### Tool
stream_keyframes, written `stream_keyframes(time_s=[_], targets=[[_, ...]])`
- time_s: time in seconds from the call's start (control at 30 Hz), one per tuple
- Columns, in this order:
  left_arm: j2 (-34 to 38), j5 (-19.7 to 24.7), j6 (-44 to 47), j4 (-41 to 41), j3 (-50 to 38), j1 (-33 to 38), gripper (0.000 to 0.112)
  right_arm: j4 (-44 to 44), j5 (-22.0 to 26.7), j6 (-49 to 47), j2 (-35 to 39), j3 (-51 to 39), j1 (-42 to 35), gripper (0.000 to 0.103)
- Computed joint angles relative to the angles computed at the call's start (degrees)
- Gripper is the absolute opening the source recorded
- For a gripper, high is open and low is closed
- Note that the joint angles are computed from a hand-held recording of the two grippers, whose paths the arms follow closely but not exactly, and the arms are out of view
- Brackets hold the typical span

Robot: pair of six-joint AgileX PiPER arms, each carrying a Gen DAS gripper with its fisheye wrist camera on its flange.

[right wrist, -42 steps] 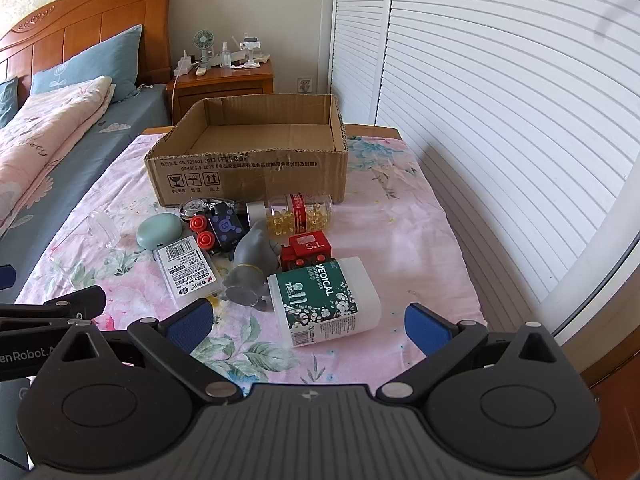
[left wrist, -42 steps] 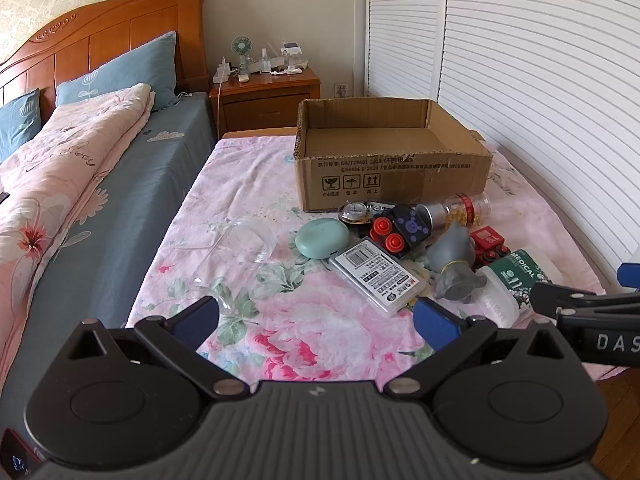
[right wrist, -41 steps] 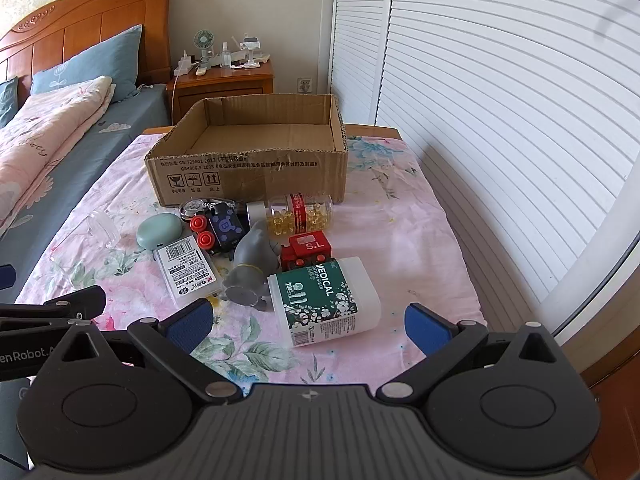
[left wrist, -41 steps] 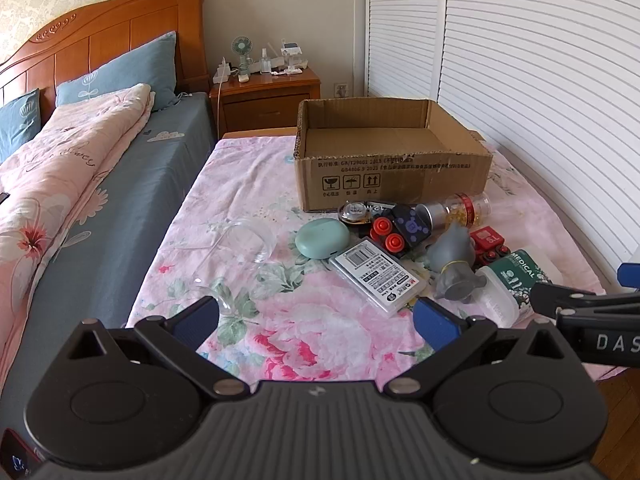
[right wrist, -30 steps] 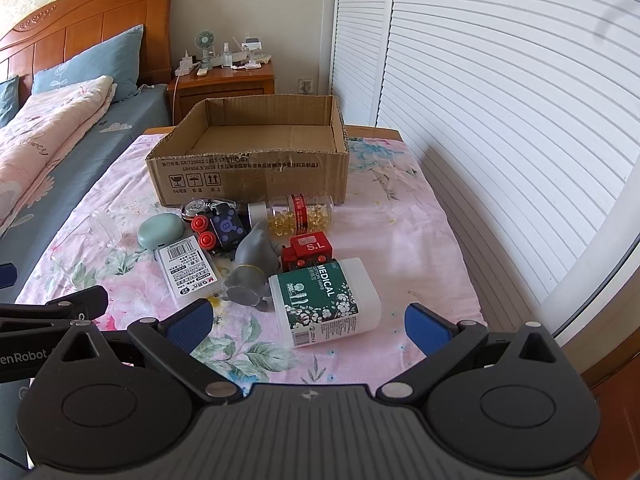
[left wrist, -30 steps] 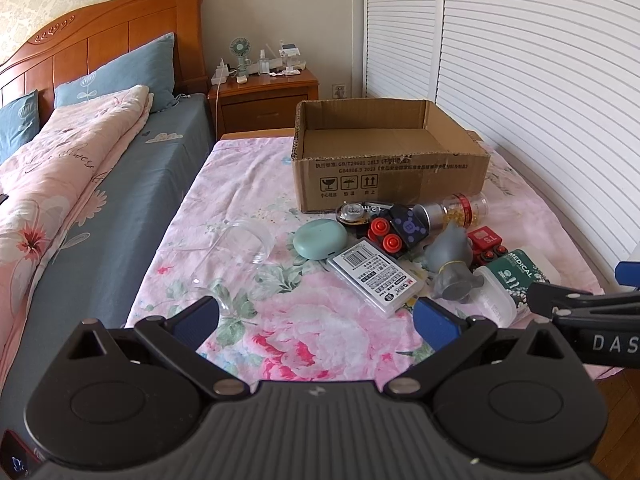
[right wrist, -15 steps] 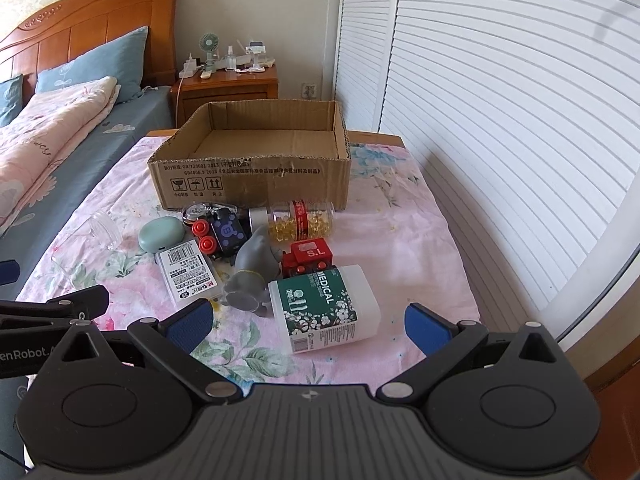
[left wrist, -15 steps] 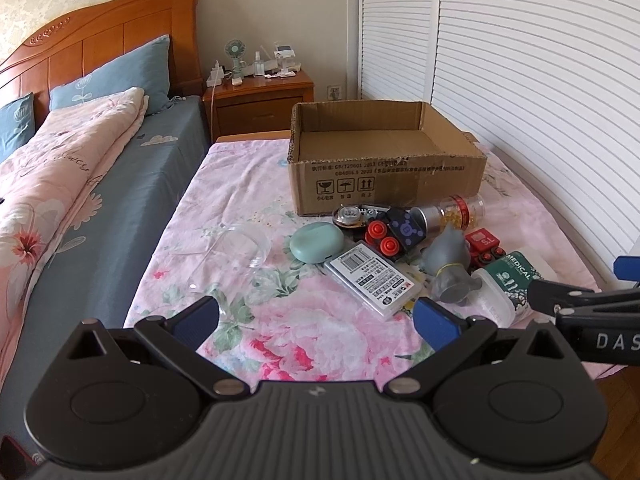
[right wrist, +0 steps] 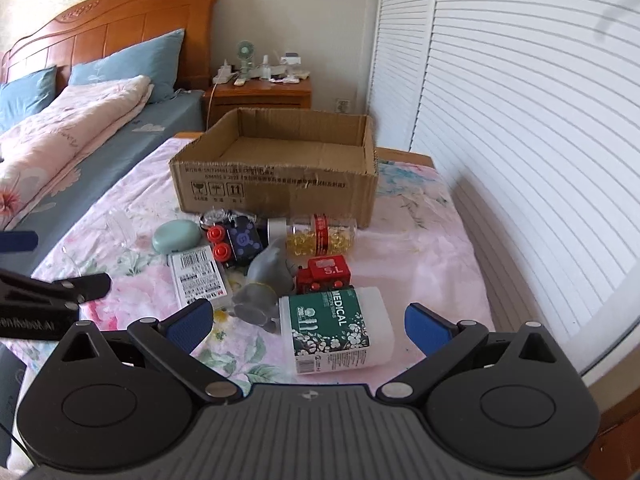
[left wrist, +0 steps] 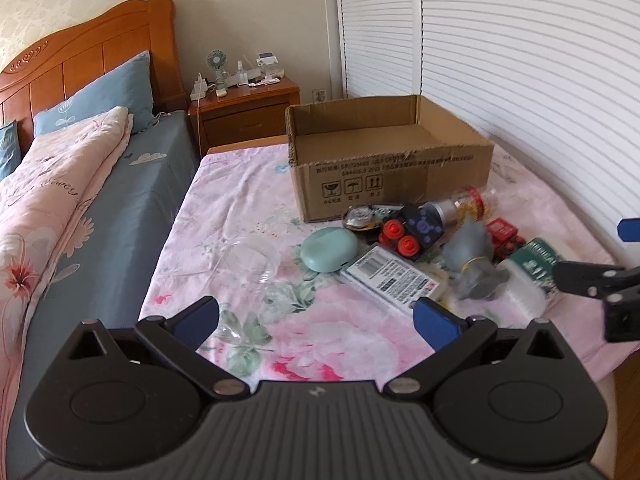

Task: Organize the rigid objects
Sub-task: 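Reach left tool toward clear plastic jar while right tool approaches white MEDICAL tub, then close left gripper on clear jar while right gripper closes on MEDICAL tub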

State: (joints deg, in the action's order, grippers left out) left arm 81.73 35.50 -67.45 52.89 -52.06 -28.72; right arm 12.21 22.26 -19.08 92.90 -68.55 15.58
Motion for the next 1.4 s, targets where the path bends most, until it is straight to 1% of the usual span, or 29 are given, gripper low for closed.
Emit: stream_keyframes(time_s=[0.2,0.27,0.37,0.47,0.6,0.63,0.67,0.73,0.8,0.87,0.9,1.03,1.1,1.17,1.27,1.3,1.4], targets=[[3.1,-5.2,0.6,0.1,1.7,5.0,0.102,4.2,-0.1,-6.5,4.9,-0.7,-1.6,0.103],[4.4,-6.9,0.9,-0.2,2.0,6.6,0.102,4.7,0.4,-7.4,6.7,-1.4,-2.0,0.103],[6.2,-8.1,0.8,-0.4,2.0,8.4,0.102,5.3,0.9,-8.4,8.8,-2.1,-2.7,0.103],[7.7,-8.9,2.4,-2.8,1.9,10.0,0.102,4.9,1.4,-9.1,10.4,-2.8,-3.1,0.103],[8.6,-9.4,0.7,-1.9,3.4,10.4,0.102,5.3,2.4,-10.7,12.4,-3.9,-3.8,0.103],[8.9,-9.9,1.0,-2.4,3.7,10.6,0.103,5.5,2.8,-11.1,12.8,-4.1,-3.9,0.103],[8.3,-11.5,-1.0,-1.0,4.8,11.1,0.102,5.3,3.2,-11.0,13.4,-4.5,-4.0,0.103],[7.9,-13.8,0.6,-3.5,5.6,12.6,0.102,8.9,3.6,-14.3,14.0,-4.9,-4.7,0.103],[7.8,-15.2,5.6,-9.3,5.3,14.4,0.102,10.3,3.7,-16.2,14.3,-5.0,-5.0,0.103],[8.3,-14.0,8.8,-12.5,4.1,14.8,0.103,12.8,3.5,-19.5,14.4,-4.8,-5.5,0.103],[8.5,-13.6,9.5,-13.4,3.7,14.8,0.103,14.1,3.2,-21.1,14.4,-4.5,-5.7,0.103],[8.7,-14.2,7.7,-11.5,3.9,14.9,0.102,23.8,-0.3,-31.7,13.3,-0.9,-6.7,0.103],[9.0,-15.0,9.9,-13.4,3.4,15.7,0.102,27.1,-1.5,-35.0,13.0,0.3,-6.8,0.103],[9.2,-17.0,15.4,-18.4,2.8,17.2,0.102,29.1,-2.2,-37.0,12.9,0.8,-6.8,0.103],[9.5,-18.9,16.3,-20.2,1.8,18.8,0.102,29.5,-2.3,-37.4,12.9,0.8,-6.8,0.103],[9.6,-19.8,17.8,-21.7,1.4,19.6,0.102,29.5,-2.3,-37.4,12.9,0.9,-6.8,0.103],[10.6,-20.2,19.8,-23.7,-0.3,21.1,0.102,29.7,-2.4,-37.6,12.9,0.9,-6.8,0.103]])
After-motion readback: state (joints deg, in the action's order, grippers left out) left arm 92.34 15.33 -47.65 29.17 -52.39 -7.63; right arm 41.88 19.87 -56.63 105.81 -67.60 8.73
